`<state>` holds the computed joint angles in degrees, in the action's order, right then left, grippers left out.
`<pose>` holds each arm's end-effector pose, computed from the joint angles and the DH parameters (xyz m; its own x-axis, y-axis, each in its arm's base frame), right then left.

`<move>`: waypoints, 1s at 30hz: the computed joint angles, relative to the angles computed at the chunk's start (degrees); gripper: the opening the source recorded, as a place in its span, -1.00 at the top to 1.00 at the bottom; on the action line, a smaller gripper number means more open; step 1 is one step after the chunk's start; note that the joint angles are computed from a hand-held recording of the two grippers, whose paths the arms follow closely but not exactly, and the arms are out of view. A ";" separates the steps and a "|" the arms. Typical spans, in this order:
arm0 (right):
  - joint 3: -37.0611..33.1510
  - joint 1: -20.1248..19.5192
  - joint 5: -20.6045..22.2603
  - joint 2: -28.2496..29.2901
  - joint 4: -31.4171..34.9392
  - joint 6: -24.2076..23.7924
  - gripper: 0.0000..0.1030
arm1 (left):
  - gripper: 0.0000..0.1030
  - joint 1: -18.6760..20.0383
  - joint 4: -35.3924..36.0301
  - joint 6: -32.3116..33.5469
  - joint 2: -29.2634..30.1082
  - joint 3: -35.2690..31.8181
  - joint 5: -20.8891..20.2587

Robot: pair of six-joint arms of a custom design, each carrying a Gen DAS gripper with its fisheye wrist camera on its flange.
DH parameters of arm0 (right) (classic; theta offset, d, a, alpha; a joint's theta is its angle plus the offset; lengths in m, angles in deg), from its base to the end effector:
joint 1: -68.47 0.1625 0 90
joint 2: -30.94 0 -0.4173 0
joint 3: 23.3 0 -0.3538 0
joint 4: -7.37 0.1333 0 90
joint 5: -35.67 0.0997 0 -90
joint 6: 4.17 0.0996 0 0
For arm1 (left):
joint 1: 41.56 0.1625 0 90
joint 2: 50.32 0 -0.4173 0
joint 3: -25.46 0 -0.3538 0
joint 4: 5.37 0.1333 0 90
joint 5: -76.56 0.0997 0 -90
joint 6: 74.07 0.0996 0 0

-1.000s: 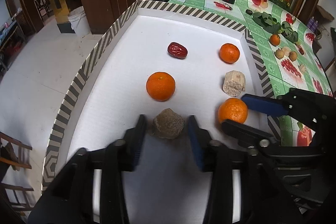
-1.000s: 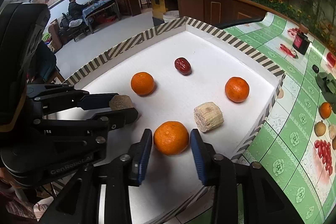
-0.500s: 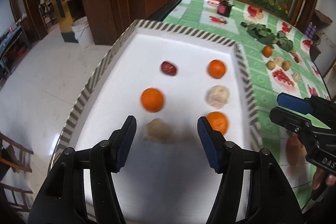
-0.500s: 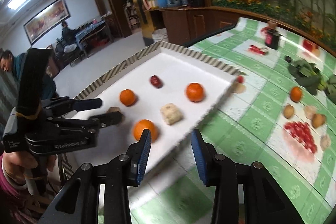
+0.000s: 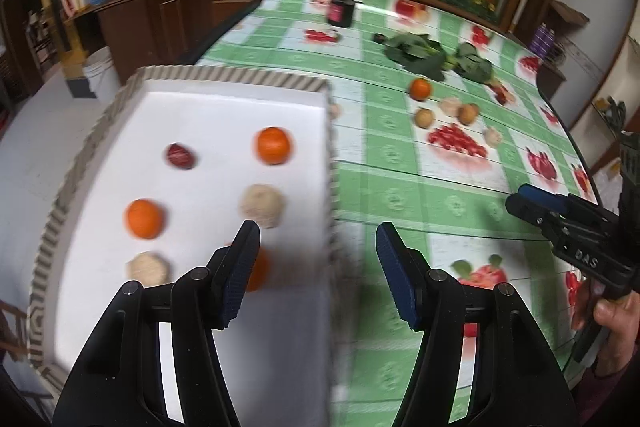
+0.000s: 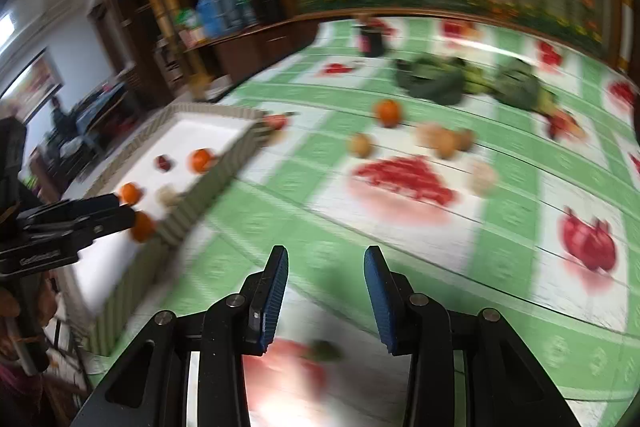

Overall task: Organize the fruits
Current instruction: 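Grasp a beige bread cube with the right tool while the left tool grasps a brown round fruit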

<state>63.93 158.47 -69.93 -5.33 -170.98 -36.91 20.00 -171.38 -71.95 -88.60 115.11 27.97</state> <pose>0.1065 -0.6968 0.1189 -0.8101 -0.2923 0.5081 -0.5209 0.7566 -0.3952 -0.1440 -0.6842 0.1183 -0.7743 0.1442 -0.6162 0.4618 0.7945 -0.3944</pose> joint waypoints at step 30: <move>-20.23 -3.74 -2.43 7.27 5.81 -3.11 0.50 | -0.18 -0.09 27.83 3.61 25.27 -43.90 -1.29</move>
<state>43.70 154.73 -72.36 1.94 -165.17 -40.02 19.91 -143.55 -68.33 -63.33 71.20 26.68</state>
